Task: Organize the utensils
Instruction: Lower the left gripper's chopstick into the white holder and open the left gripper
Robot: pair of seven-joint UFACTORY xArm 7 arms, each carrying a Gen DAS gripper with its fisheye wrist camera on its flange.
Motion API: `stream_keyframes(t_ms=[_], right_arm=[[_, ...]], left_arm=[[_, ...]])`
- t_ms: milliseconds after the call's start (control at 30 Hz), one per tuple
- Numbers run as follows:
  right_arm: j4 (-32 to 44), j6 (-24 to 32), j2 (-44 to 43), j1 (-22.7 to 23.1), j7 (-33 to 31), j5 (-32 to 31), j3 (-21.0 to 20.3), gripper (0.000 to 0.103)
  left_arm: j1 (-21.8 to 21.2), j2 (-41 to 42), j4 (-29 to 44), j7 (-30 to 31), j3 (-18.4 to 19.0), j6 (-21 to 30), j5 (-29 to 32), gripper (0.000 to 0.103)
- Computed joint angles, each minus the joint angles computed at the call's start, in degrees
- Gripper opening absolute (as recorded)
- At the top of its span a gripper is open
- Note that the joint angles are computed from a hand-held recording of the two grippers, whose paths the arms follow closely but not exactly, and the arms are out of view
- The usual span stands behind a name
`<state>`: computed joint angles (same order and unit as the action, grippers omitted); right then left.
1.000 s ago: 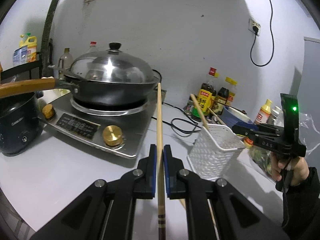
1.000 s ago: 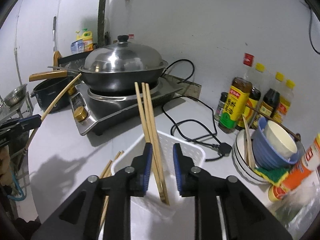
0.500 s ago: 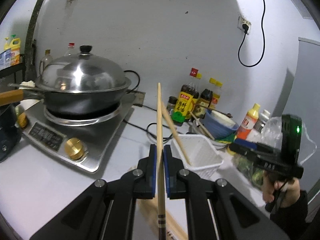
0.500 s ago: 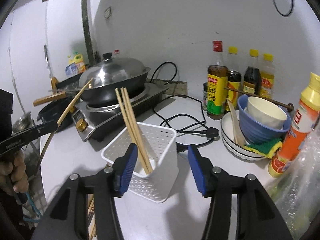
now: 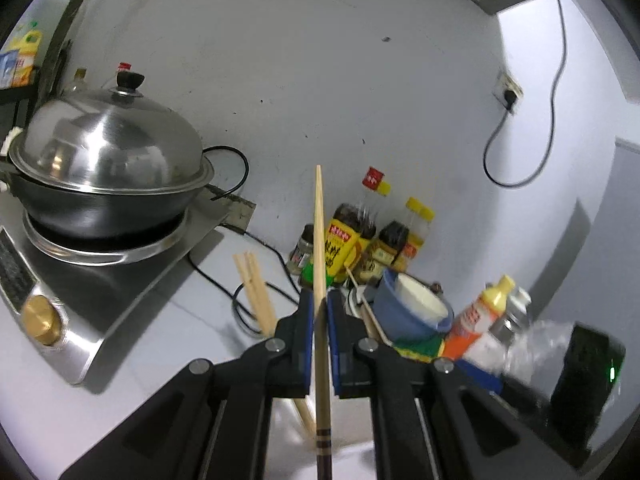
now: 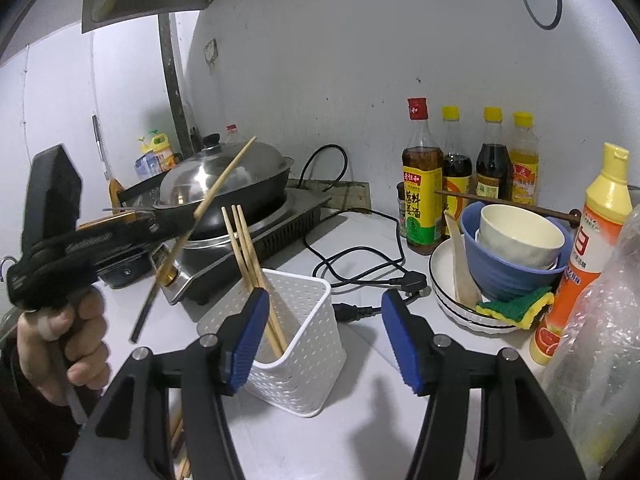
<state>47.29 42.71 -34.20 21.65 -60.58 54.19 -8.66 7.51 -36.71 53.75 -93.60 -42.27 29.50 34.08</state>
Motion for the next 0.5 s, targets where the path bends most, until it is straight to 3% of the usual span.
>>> stream_keyframes(t_ms=[300, 500], right_arm=[[2.2, 2.7, 3.3, -1.2, -3.6, 4.7, -2.7, 0.056], [3.0, 5.0, 5.2, -3.9, -4.7, 7.9, -2.4, 0.056]], left_arm=[[16.0, 2.7, 5.6, -15.2, -12.6, 1.8, 7.6, 0.006], [19.1, 6.5, 6.4, -15.9, -16.4, 1.3, 7.7, 0.006]])
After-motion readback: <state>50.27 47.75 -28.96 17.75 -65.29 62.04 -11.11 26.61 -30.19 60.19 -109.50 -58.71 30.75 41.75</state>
